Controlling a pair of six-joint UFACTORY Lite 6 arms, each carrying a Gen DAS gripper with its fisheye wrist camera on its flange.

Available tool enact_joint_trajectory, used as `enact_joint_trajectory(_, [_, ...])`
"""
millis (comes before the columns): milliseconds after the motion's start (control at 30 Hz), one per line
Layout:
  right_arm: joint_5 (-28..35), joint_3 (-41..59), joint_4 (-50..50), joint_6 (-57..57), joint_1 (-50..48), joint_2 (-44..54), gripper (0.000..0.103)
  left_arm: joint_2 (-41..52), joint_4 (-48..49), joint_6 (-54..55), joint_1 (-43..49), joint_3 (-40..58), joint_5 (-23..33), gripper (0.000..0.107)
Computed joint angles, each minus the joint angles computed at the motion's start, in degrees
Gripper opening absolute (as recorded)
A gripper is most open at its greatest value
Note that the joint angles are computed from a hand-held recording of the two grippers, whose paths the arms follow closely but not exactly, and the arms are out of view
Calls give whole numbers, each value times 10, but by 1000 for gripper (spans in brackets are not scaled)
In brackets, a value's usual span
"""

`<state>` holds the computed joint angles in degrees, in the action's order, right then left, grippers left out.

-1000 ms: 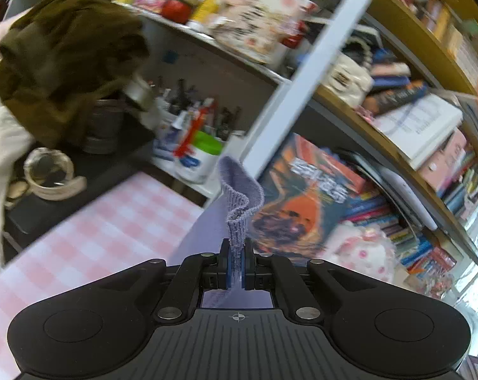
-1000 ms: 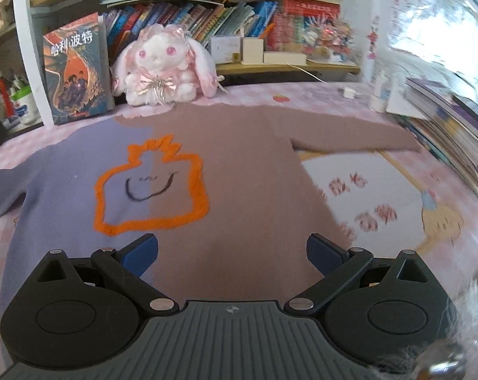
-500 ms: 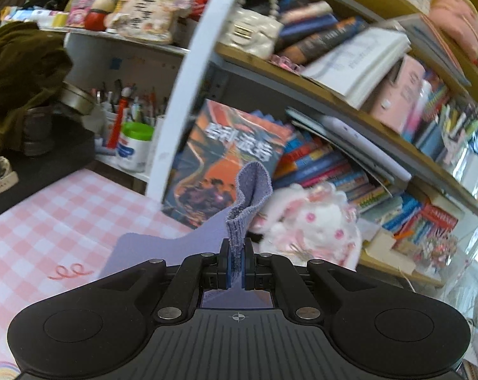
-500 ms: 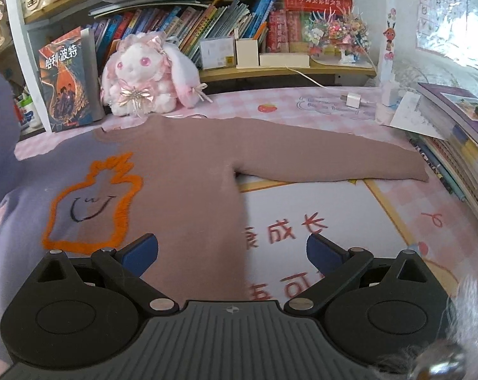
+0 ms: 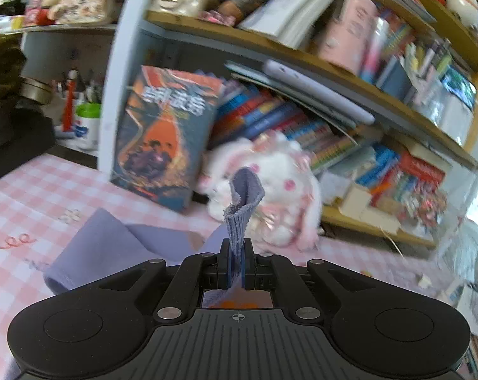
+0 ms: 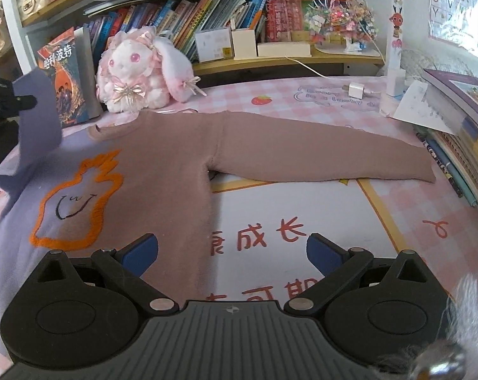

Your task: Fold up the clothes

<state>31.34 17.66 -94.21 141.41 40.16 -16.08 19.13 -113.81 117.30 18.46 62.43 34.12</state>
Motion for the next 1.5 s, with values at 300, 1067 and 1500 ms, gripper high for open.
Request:
enact_joint_trajectory(300, [-17,-22,-6,-11,-28,-23,101,18,-49,58,-70,-23,-27,4])
enact_joint_trajectory(1067, [-77,58,-196,145,-39,110,101,-73,214,-26,132,-116,-25,67])
enact_joint_trajectory(1500, [13,116,87,25,79,154,98,77,354,-73,306,38,-34,64])
